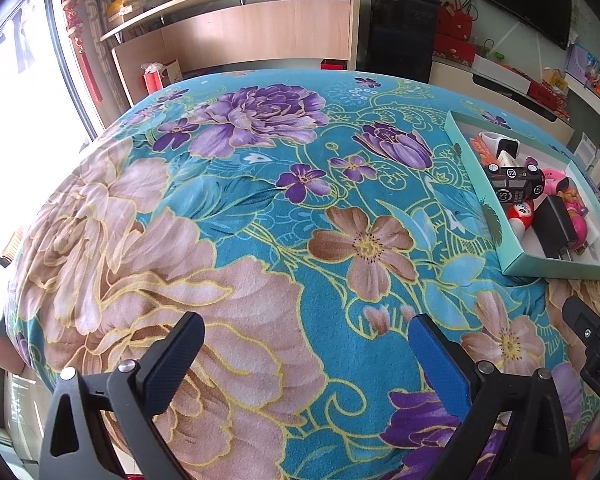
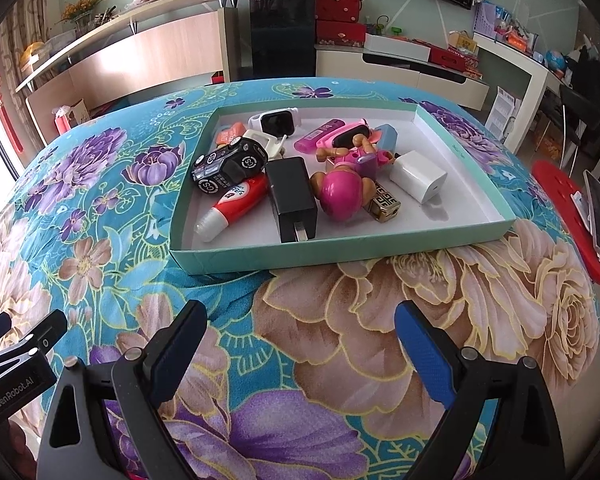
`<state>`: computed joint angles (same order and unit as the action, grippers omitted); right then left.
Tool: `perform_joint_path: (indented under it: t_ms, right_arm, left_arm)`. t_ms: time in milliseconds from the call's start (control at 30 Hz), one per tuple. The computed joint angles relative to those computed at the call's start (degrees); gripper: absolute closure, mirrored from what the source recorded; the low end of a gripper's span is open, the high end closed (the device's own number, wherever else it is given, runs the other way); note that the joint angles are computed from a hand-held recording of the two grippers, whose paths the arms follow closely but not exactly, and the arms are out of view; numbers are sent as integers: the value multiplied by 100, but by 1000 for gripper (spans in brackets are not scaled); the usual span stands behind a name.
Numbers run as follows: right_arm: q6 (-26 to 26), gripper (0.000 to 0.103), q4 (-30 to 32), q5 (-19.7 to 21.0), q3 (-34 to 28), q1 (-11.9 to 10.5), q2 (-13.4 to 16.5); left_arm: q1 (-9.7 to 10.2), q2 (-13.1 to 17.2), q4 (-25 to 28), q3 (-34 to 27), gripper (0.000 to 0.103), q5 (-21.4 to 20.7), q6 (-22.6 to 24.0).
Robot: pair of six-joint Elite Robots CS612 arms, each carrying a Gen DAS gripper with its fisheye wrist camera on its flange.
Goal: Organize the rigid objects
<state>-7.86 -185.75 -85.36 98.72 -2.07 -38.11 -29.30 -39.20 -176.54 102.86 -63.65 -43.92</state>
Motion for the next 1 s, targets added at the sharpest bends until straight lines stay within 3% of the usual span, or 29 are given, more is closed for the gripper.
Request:
perform_joint_path:
  t_ms: [300,1000]
  right_arm:
    - [6,8,58,6,-15,-3,1]
    - [-11,8,50,-46,-11,2,2]
  left_arm:
    - [-79,-1,44,-22,0,226,179]
    - [-107,-7,47,-8,0,332,217]
